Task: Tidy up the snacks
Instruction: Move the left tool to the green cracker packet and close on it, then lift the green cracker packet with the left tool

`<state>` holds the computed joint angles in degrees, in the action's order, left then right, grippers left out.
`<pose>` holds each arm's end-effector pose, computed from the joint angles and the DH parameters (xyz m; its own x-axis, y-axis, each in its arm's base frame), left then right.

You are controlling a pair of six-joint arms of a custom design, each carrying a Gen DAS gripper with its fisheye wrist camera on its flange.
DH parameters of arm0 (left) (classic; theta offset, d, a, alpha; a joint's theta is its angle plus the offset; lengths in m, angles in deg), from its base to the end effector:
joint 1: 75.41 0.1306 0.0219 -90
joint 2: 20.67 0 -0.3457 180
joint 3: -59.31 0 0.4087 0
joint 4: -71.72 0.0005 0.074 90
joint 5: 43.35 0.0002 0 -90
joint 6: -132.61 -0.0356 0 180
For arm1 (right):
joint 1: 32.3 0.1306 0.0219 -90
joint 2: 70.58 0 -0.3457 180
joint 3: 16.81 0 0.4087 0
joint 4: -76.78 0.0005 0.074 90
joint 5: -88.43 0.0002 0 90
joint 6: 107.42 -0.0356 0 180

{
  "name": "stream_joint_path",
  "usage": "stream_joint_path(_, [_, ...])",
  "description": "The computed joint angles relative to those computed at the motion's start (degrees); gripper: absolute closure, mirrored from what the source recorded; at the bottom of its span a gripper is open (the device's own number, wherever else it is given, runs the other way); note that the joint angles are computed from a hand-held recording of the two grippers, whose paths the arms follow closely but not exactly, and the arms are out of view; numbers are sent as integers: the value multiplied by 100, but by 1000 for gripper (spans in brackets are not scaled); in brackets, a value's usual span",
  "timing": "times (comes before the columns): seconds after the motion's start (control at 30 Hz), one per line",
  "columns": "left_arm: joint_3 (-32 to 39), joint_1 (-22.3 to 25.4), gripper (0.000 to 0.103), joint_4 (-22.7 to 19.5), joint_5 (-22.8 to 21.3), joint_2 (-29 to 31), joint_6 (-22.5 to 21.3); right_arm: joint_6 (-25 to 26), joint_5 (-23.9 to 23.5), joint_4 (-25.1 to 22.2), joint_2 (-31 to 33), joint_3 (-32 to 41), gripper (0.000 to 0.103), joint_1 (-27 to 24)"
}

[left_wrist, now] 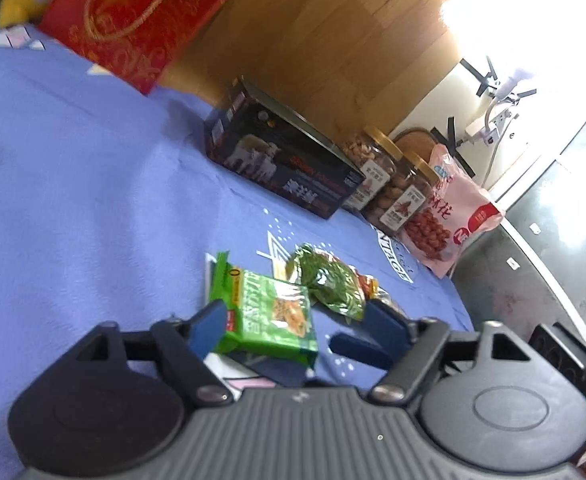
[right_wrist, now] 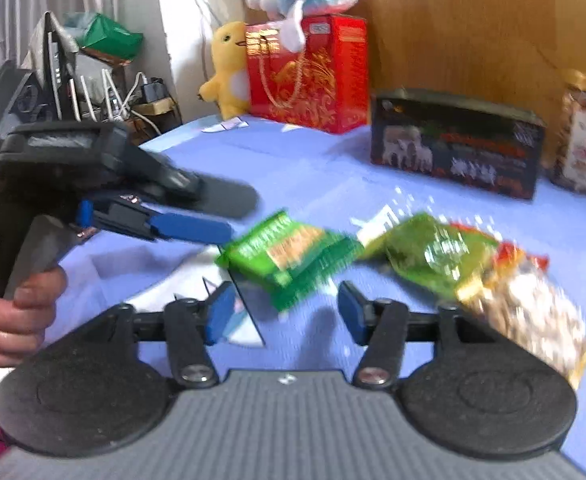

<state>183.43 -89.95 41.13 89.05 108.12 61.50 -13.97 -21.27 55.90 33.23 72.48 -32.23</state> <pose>0.6981 -0.2064 0.3087 -0.7613 -0.0495 -0.6465 0.4988 0.5924 -0.6327 0.5876 0.0122 0.3014 -0.5616 -0.0573 -0.8254 -0.3103 0.9394 0.1459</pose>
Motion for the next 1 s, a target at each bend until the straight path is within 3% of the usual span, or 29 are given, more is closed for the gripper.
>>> stream_joint_path(0.17, [-243,56,22,305,-279,-110,305,-44,114,159,6,-102,36,18])
stream_joint_path(0.37, [-414,130,22,479,-455,-219,208,67,285,121,-29,-114,31,94])
stream_joint_path(0.5, [-244,127,24,330,-325,-121,151,217,498,304,-47,-158,19,156])
stream_joint_path(0.67, [238,34,32,-150,-211,146,-166,538,759,314,81,8,16,218])
stream_joint_path(0.73, [564,-34,38,-506,-231,328,-334,650,791,-61,268,308,23,229])
stream_joint_path(0.77, [698,-73,41,-673,-292,409,-428,629,689,-259,382,477,36,211])
stream_joint_path(0.83, [946,-140,50,-960,-236,569,-588,552,642,-180,423,513,55,216])
stream_joint_path(0.9, [838,-199,54,-823,-392,484,-626,554,615,-214,436,558,66,224])
stream_joint_path(1.0, [1044,-191,58,-841,-49,545,-577,447,380,-129,397,517,83,171])
